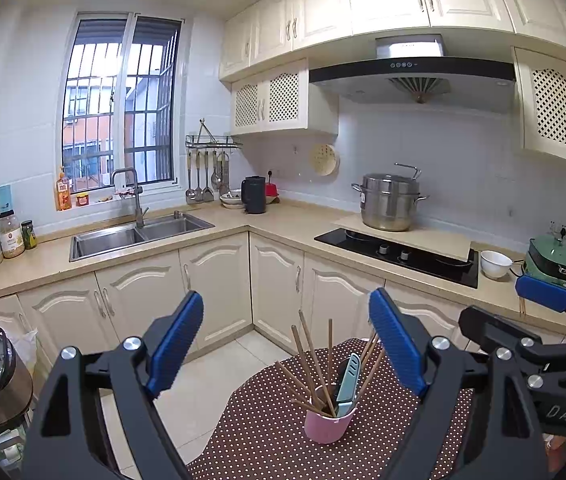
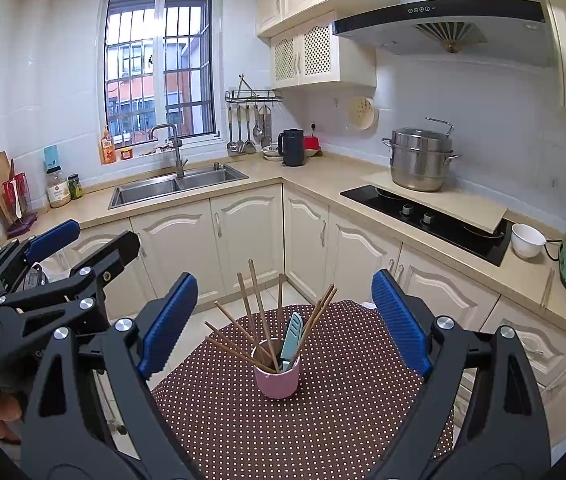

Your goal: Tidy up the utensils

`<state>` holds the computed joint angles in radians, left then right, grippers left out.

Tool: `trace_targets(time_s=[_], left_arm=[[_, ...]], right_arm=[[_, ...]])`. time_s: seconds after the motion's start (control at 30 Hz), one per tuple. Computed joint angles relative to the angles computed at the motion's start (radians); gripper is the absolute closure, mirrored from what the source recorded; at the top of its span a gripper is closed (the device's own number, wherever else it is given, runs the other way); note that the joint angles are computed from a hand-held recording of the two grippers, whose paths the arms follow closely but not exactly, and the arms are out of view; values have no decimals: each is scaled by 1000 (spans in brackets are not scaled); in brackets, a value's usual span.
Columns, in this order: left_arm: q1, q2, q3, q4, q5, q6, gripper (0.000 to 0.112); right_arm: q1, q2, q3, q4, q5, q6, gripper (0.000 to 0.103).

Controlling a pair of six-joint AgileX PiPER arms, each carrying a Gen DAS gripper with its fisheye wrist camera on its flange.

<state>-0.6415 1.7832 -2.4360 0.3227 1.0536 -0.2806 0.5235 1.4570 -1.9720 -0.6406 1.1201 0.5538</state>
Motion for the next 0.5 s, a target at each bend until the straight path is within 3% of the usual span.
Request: trace_targets(time_s=[0.5], left_arm=[[-4, 21, -34, 2, 19, 8, 29]], right_arm=[[2, -5, 14, 0, 2, 6, 16]])
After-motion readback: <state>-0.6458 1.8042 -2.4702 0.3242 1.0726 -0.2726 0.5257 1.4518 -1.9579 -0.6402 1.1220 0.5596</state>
